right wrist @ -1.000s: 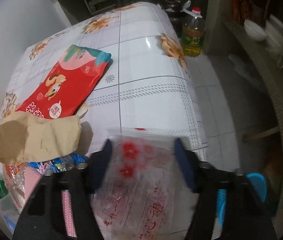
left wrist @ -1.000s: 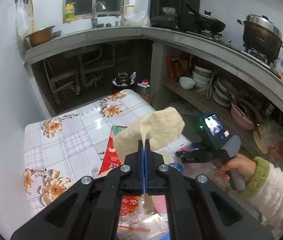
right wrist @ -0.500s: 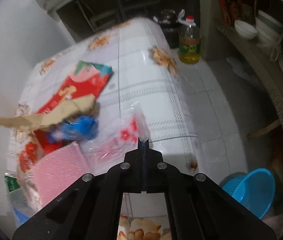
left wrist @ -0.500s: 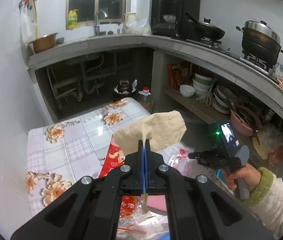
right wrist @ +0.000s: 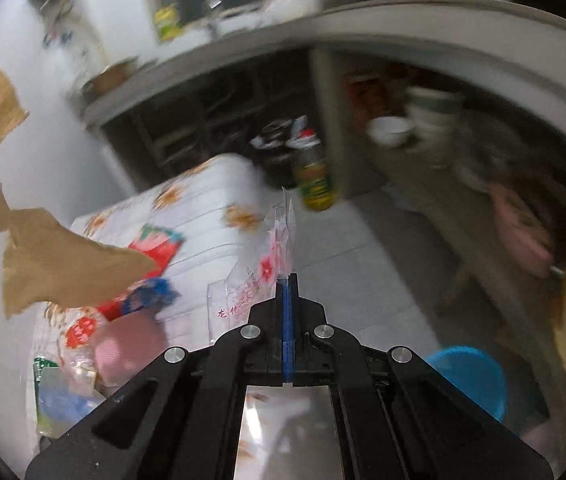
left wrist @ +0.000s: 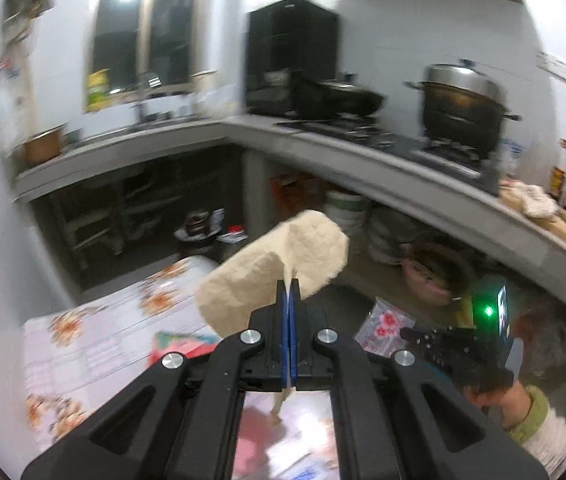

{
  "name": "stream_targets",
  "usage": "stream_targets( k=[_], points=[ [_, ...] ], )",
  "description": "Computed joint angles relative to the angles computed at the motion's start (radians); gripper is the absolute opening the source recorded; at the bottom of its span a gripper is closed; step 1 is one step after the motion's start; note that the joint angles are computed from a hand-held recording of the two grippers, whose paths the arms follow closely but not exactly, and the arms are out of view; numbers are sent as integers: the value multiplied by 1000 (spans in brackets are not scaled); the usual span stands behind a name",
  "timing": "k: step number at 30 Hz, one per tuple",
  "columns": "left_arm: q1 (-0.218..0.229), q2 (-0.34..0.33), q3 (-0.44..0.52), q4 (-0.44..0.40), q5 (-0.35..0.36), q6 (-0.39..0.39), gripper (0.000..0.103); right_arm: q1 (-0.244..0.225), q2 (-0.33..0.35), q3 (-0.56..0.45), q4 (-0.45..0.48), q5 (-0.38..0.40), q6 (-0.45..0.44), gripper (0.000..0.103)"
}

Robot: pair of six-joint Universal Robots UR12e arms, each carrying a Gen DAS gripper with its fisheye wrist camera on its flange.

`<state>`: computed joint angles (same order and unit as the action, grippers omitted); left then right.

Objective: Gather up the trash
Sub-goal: 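Lift both held items and carry them toward the blue basket, then lower both tools over the blue basket and open them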

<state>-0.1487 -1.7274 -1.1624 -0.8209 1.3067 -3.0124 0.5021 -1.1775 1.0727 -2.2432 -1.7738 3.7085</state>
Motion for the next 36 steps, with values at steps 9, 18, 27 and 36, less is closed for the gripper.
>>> stream_targets(
  k=[9,18,27,36],
  points=[
    [-163,-109,114,-68,-151,76,0,-39,-231,360,-18,-144,272,0],
    [-272,-220,182,-337,-237,171,0,-87,-322,550,-2,-64,452,0],
    [-337,-367,312,-526,-229,171,0,-116,-363,667,1,-3,576,0],
    [-356,-456,376,-537,-189,95,0,-138,-387,721,21,20,641,0]
  ],
)
